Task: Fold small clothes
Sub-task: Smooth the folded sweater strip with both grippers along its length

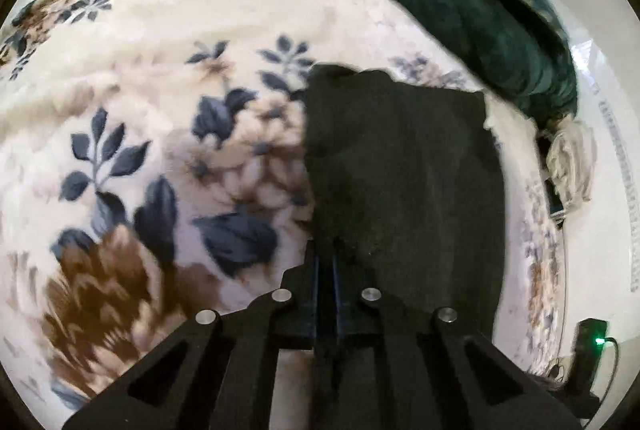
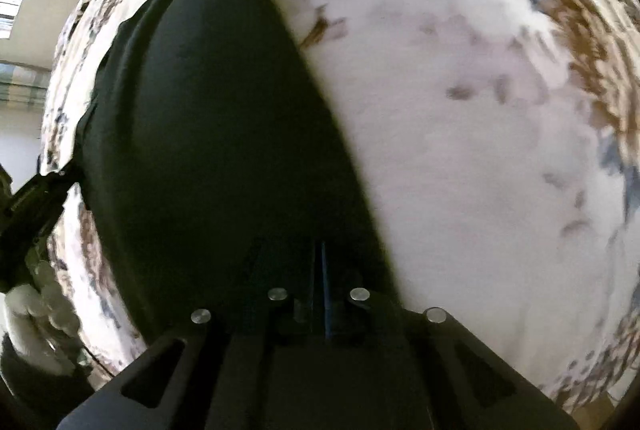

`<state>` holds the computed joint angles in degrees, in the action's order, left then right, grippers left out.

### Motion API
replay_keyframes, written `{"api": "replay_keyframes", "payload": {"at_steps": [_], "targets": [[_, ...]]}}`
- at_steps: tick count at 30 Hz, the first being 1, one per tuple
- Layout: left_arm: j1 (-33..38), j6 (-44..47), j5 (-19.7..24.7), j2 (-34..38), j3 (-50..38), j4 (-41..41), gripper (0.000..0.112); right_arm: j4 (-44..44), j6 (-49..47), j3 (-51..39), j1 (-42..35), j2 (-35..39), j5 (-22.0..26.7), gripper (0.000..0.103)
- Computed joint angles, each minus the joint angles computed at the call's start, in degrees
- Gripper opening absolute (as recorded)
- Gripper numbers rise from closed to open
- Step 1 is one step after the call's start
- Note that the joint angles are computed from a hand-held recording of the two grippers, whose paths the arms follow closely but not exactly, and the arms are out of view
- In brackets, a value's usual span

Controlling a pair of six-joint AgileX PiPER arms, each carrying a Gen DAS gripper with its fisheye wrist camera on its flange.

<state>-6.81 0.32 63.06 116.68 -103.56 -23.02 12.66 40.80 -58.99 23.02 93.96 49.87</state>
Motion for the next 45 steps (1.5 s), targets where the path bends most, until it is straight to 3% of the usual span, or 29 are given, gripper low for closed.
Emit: {"api": "replay_keyframes", "payload": {"at_steps": [3, 5, 7, 9, 11, 14, 20, 27, 30, 33, 34, 35, 37, 40, 42, 45], "targets": [[-0.42, 1.16, 2.56, 3.42, -2.9, 0.32, 0.004, 0.61, -1.13, 0.41, -0.85, 0.04, 0.35, 0.002], [0.26, 1.88, 4.01, 4.01, -3.72, -2.3, 0.005, 5.2, -6.91, 0.1, -3.19, 1.37, 1.29, 0.002], [1.48, 0.58, 5.76, 3.38, -3.51, -4.74, 0.014, 11.57, -12.88, -0.03, -5.88, 2.49, 2.59, 0.013], [2.87, 0.52, 5.74, 0.4, 0.89, -8.68, 0.022, 15.82, -16.99, 2.03, -7.77, -0.06, 2.02, 0.047], [3.44, 1.02, 4.44, -5.21, 8.65, -10.92, 0.023, 15.81, -17.33, 4.17, -8.08, -3.29, 2.0, 0.054], [2.97, 0.84, 3.6, -14.73, 21.53, -11.55, 0.04, 17.77, -18.42, 9.74, -8.86, -8.3, 3.92, 0.054], [-2.43, -4.4, 4.84, -33.5, 44.01, -9.94, 0.04, 19.55, -14.22, 21.84, -6.26, -19.22, 5.89, 0.055], [-17.08, -22.9, 2.2, -46.36, 53.03, -1.83, 0.04, 18.29, -2.07, 31.35, 3.9, -33.94, 6.7, 0.055], [-22.22, -27.95, 0.11, -47.01, 55.84, 0.84, 0.04, 17.03, 4.51, 33.29, 10.55, -37.54, 5.32, 0.055], [-27.02, -33.41, -3.64, -46.17, 57.44, 4.56, 0.034, 16.09, 8.78, 34.91, 17.12, -37.69, 2.27, 0.055], [-28.14, -35.37, -4.52, -46.4, 57.57, 6.48, 0.017, 16.24, 9.87, 35.49, 18.98, -37.21, 0.83, 0.055], [-29.25, -37.28, -5.24, -46.75, 57.59, 8.17, 0.009, 16.78, 11.03, 35.74, 21.37, -35.61, -1.6, 0.055], [-29.76, -39.53, -6.51, -48.65, 58.46, 9.32, 0.006, 17.29, 12.91, 35.31, 25.57, -31.96, -5.93, 0.053], [-31.82, -44.78, -5.39, -52.27, 57.85, 13.05, 0.005, 14.15, 18.09, 34.37, 30.18, -29.37, -8.46, 0.035], [-32.43, -46.53, -3.88, -53.93, 56.32, 14.16, 0.005, 11.38, 22.5, 33.92, 32.55, -29.59, -8.41, 0.01], [-31.0, -46.43, -2.23, -54.69, 54.93, 14.15, 0.005, 7.52, 28.92, 30.85, 36.04, -28.46, -7.45, 0.009]]}}
